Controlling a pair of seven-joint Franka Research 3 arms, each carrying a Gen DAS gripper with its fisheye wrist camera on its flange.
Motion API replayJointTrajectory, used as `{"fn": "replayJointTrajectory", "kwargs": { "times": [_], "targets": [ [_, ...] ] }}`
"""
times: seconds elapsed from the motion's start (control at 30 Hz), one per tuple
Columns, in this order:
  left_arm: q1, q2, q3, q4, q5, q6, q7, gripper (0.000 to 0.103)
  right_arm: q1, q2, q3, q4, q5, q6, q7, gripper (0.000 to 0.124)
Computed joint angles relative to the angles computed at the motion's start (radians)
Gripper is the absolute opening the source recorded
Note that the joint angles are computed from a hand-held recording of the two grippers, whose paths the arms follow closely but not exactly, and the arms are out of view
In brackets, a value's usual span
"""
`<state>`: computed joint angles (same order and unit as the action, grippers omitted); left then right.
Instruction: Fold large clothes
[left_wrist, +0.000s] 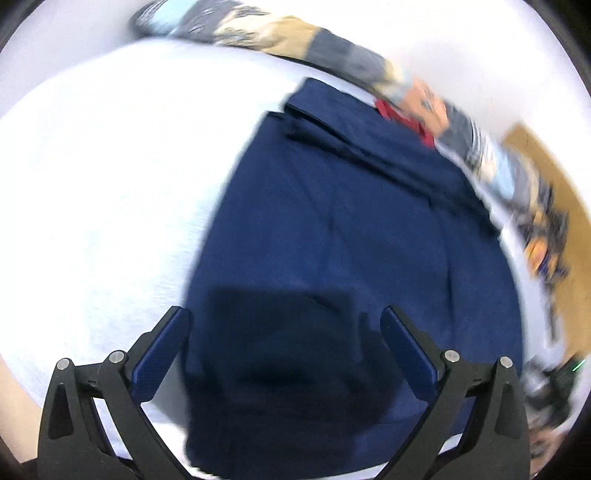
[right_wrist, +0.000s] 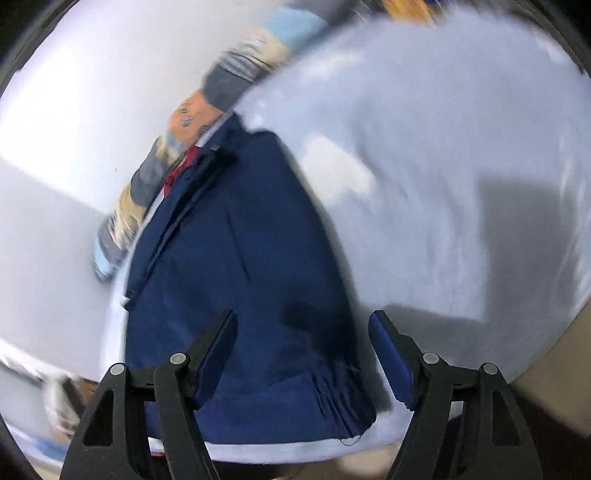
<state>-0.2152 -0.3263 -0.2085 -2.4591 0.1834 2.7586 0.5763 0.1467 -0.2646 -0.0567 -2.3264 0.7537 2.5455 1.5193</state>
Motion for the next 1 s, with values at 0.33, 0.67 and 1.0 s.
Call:
{"fn": "replayJointTrajectory", "kwargs": {
  "times": [0.33,0.67,1.0],
  "targets": [
    [-0.088,-0.133,0.134,-0.122,-0.225,-0.007,0.170,0.103,0.044,0.019,0.009,0.025,0.081,-0.128,-0.156,0.036],
    [-0.160,-0.160,0.182,-0.171,-0.400,-0.082,0.390,0.063,0.047,0.038,0.058,0.045,-0.079,-0.052,-0.068,0.026],
    [-0.186,-0.107,0.140,-0.129,-0.464,-0.082,0.561,0.060,0.048,0.038,0.029,0.035,0.003,-0.076,-0.080,0.028]
  ]
}}
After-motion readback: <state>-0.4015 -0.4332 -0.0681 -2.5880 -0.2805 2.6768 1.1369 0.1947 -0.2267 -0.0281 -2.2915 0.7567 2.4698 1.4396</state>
